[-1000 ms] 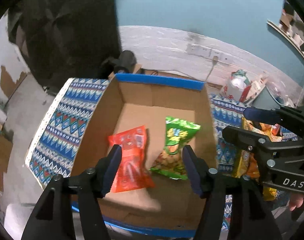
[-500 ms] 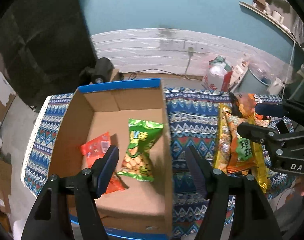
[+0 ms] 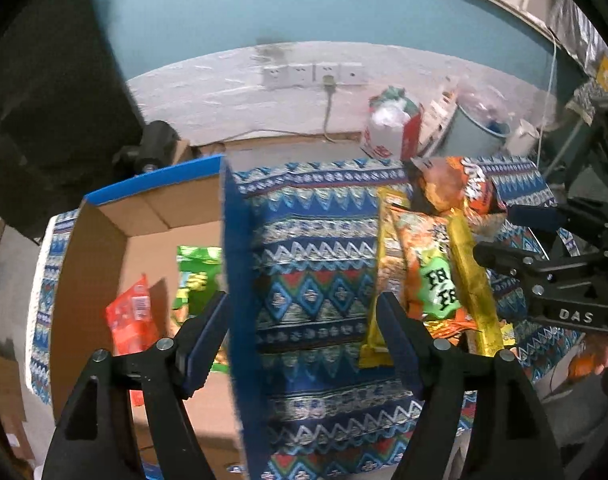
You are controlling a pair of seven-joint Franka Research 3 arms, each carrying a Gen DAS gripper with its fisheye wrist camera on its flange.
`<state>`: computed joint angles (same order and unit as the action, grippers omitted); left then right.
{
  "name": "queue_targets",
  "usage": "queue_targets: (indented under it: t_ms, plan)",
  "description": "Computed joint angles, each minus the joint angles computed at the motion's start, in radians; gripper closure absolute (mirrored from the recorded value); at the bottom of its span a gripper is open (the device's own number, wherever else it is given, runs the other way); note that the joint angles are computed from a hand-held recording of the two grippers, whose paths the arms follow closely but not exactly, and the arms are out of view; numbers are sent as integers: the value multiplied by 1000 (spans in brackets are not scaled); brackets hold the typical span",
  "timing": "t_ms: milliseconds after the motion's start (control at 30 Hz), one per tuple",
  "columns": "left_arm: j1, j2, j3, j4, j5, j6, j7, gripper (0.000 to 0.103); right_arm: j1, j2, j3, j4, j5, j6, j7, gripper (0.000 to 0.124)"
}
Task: Organize snacks
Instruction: 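Grasp the orange-green bag with the left tool while the right tool grasps the yellow long bag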
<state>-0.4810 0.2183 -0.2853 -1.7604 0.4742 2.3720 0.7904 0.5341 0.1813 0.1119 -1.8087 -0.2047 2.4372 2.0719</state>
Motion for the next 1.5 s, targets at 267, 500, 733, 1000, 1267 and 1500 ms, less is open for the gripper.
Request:
queue_targets:
  t_ms: [267, 500, 733, 1000, 1267, 1500]
  plan:
    - [-31, 88, -12, 85, -29, -29, 83, 27, -40, -16, -9, -92, 52, -3, 11, 57]
    - [-57, 165, -2, 157, -49, -82, 130, 27, -54, 8, -9, -115, 113, -1, 0, 57]
    - [-70, 205, 7, 210, -72, -130, 138, 27, -59, 44, 0, -119, 193, 1, -28, 58]
    - [-65, 253, -2, 272, -138, -130, 153, 27, -46, 36, -6, -140, 205, 8, -77, 91]
    - [-89, 367, -5, 425, -211, -169, 171, 26, -86, -17, -8, -208, 240, 31, -125, 95]
    - [-144, 494, 24, 605, -203, -263, 197, 26, -111, -34, 1, -252, 324, 90, -193, 92]
